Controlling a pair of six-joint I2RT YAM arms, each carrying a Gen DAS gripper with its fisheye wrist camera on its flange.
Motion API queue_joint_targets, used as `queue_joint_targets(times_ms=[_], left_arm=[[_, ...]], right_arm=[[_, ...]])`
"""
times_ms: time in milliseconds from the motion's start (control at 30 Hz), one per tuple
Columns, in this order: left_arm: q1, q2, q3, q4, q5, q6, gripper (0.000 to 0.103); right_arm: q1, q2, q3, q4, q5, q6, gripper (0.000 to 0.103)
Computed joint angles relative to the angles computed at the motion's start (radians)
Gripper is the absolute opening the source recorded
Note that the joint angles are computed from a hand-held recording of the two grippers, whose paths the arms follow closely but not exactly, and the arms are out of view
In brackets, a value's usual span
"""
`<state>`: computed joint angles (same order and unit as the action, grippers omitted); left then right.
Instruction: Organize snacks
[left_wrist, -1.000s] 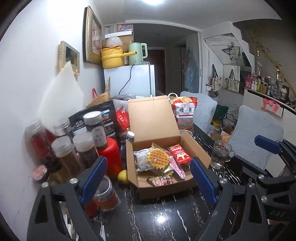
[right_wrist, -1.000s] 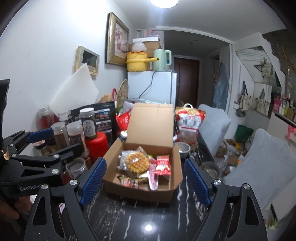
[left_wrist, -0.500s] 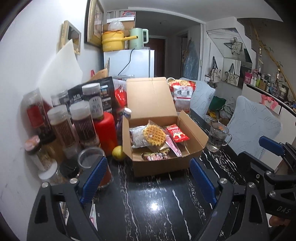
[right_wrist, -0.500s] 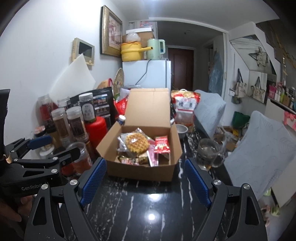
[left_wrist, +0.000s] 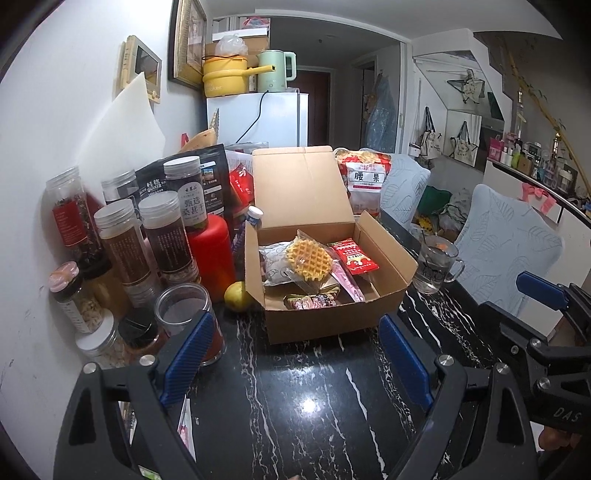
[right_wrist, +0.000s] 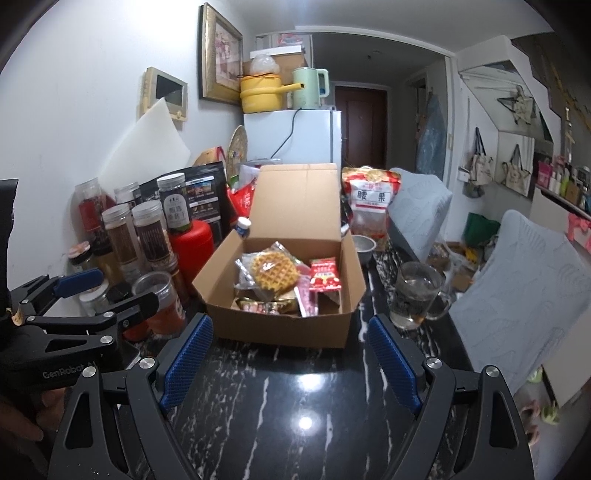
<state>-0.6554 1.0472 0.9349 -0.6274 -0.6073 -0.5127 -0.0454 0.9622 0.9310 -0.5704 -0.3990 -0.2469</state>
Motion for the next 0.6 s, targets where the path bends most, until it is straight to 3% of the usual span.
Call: queue_joint_targets(times_ms=[600], left_arm=[[0.025,0.031,0.015,-0.012,0.023,-0.009,0.092]], right_arm=[[-0.006,0.028,0.008,0.002,0.009,-0.001,0.087]])
